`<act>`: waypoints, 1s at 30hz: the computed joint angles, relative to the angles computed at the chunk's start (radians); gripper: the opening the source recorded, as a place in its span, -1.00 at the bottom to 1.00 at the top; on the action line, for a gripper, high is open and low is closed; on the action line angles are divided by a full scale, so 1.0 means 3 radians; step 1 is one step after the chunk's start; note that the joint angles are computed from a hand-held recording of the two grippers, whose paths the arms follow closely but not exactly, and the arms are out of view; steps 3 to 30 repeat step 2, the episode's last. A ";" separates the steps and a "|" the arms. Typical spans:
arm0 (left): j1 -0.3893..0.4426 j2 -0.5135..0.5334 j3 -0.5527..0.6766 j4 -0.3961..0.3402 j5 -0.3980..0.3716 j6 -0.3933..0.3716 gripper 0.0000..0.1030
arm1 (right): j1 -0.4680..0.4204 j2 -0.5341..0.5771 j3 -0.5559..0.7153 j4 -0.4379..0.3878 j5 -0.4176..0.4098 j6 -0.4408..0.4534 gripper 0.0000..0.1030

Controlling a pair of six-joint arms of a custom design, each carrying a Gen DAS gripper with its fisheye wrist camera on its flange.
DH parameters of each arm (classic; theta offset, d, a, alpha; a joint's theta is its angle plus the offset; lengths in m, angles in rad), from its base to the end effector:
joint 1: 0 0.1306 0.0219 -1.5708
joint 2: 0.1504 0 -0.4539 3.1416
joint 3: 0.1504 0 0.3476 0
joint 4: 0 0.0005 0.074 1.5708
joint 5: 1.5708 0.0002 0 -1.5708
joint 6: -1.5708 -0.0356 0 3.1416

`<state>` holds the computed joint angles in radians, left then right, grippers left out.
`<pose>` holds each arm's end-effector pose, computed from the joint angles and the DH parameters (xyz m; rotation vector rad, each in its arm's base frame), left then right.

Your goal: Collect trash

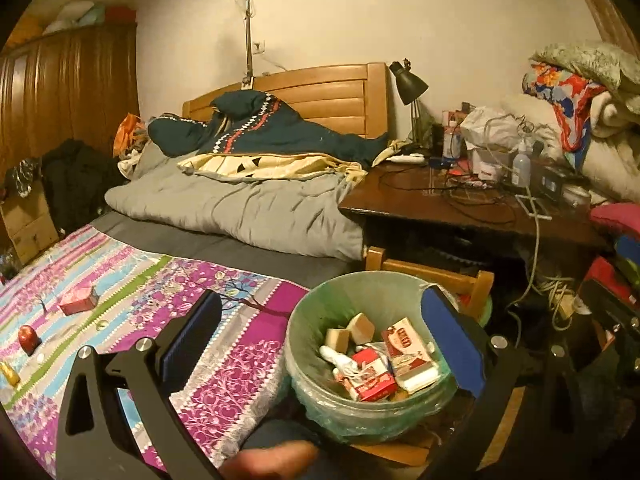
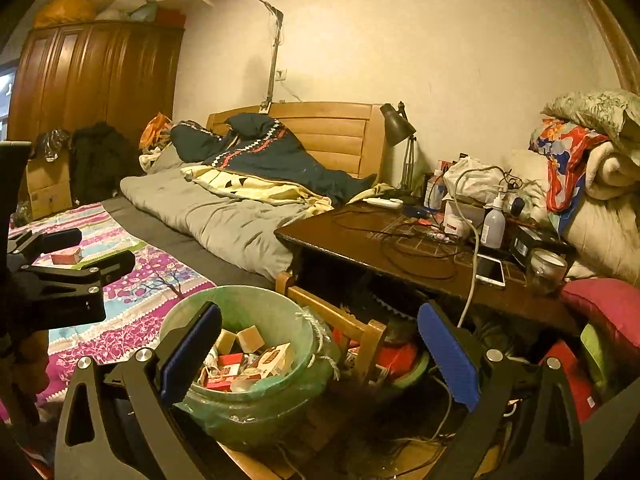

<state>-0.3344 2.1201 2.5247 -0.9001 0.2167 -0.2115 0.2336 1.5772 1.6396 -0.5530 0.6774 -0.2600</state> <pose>0.6863 -0.2471 0.5628 0.6849 1.9504 -0.2995 0.5203 0.1003 0.5525 0.4315 1.9174 -0.3752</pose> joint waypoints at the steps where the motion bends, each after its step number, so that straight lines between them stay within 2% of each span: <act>1: 0.0003 -0.0012 -0.0024 0.0023 0.0007 -0.0002 0.88 | -0.0004 0.0003 -0.0002 -0.0006 0.0003 0.0000 0.90; 30: 0.0004 -0.0016 -0.0030 0.0025 0.0022 0.0000 0.88 | -0.0003 0.0006 0.0004 -0.0015 0.0008 -0.0006 0.90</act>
